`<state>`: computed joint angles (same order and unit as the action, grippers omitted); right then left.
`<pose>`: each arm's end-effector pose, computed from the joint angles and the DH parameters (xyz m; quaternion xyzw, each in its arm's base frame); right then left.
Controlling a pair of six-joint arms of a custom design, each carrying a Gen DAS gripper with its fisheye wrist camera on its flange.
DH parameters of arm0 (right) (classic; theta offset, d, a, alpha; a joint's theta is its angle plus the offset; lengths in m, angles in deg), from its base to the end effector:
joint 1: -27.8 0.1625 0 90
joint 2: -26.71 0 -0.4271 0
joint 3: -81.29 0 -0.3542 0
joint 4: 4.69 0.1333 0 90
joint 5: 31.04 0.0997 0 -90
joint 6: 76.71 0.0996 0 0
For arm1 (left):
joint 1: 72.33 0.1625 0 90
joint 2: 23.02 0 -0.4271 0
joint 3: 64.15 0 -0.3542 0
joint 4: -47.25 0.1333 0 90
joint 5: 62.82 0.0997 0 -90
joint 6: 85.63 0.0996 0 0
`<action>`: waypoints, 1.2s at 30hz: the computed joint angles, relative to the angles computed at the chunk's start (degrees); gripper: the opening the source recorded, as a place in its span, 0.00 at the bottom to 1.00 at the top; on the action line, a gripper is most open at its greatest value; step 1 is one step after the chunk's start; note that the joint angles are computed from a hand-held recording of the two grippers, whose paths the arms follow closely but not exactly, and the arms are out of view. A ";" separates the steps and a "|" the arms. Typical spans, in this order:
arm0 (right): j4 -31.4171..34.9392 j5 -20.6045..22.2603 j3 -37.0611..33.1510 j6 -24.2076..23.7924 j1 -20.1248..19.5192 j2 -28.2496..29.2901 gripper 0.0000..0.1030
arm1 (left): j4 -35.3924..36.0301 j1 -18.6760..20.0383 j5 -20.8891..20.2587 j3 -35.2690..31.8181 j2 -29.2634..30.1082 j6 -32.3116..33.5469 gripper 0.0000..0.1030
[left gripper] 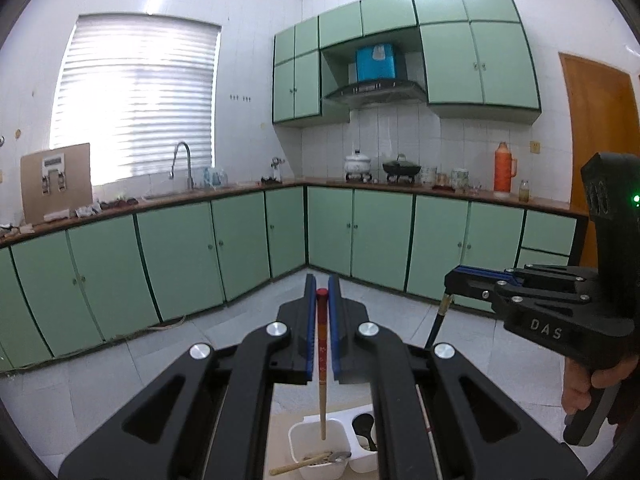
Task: Organize utensils
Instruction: 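Lower the chopsticks into the white holder and open both tools, then withdraw both tools back over the remaining chopsticks on the table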
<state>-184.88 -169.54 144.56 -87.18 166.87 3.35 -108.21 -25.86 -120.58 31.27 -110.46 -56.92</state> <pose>0.6264 -0.4655 0.1391 0.2584 -0.8031 0.4885 0.2229 -0.2054 -0.4869 0.5788 0.3887 0.7591 -0.4895 0.1818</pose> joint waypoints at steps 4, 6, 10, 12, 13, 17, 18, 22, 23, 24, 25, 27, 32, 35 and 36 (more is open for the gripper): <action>-0.55 1.62 2.53 2.21 -2.04 -0.23 0.06 | 0.07 3.20 -1.09 -0.35 2.58 -0.47 0.05; -0.93 2.04 3.67 2.69 -2.68 -0.31 0.06 | 0.29 4.77 -1.45 -0.40 3.52 -0.79 0.05; -1.60 2.47 5.66 4.05 -3.49 -0.68 0.06 | 0.83 7.00 -1.87 -0.36 4.51 -0.80 0.05; -1.58 2.78 6.66 4.83 -3.75 -0.99 0.06 | 1.38 7.91 -1.85 -0.18 4.77 -1.06 0.05; -1.48 2.92 7.08 5.05 -3.83 -1.10 0.06 | 1.75 8.29 -1.79 -0.20 4.87 -1.07 0.05; 0.28 2.83 8.07 6.79 -3.87 -1.39 0.06 | 3.30 9.45 -1.72 0.09 4.78 -1.46 0.05; 0.83 2.92 8.60 7.41 -3.89 -1.62 0.07 | 3.83 9.65 -1.63 0.22 4.71 -1.53 0.05; 1.09 2.11 10.11 9.02 -3.55 -2.22 0.13 | 5.49 10.05 -0.89 0.64 4.26 -1.21 0.07; 0.62 1.84 10.90 9.39 -3.35 -2.63 0.15 | 6.00 10.13 -0.86 0.71 3.96 -1.36 0.07; 0.07 1.55 11.29 9.46 -3.20 -2.78 0.23 | 6.34 10.16 -0.90 0.79 3.64 -1.50 0.08; -0.97 1.09 11.84 9.38 -2.89 -2.95 0.34 | 6.66 10.17 -1.06 0.99 2.94 -1.74 0.12; -3.65 0.01 12.92 8.68 -2.12 -3.33 0.41 | 6.13 9.81 -1.11 1.85 1.76 -1.95 0.23; -10.80 -3.55 15.91 6.68 0.26 -3.81 0.60 | 2.02 7.83 -0.88 6.39 -3.72 -1.80 0.52; -16.90 -6.97 17.26 3.82 2.30 -2.74 0.79 | -2.20 5.93 0.44 11.02 -7.78 -1.17 0.70; -19.66 -8.23 17.72 2.43 3.11 -2.02 0.86 | -3.26 5.29 0.81 12.75 -9.42 -1.14 0.72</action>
<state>-204.54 -177.78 162.28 -84.75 169.98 1.33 -111.47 -20.56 -119.77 44.02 -119.88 -58.06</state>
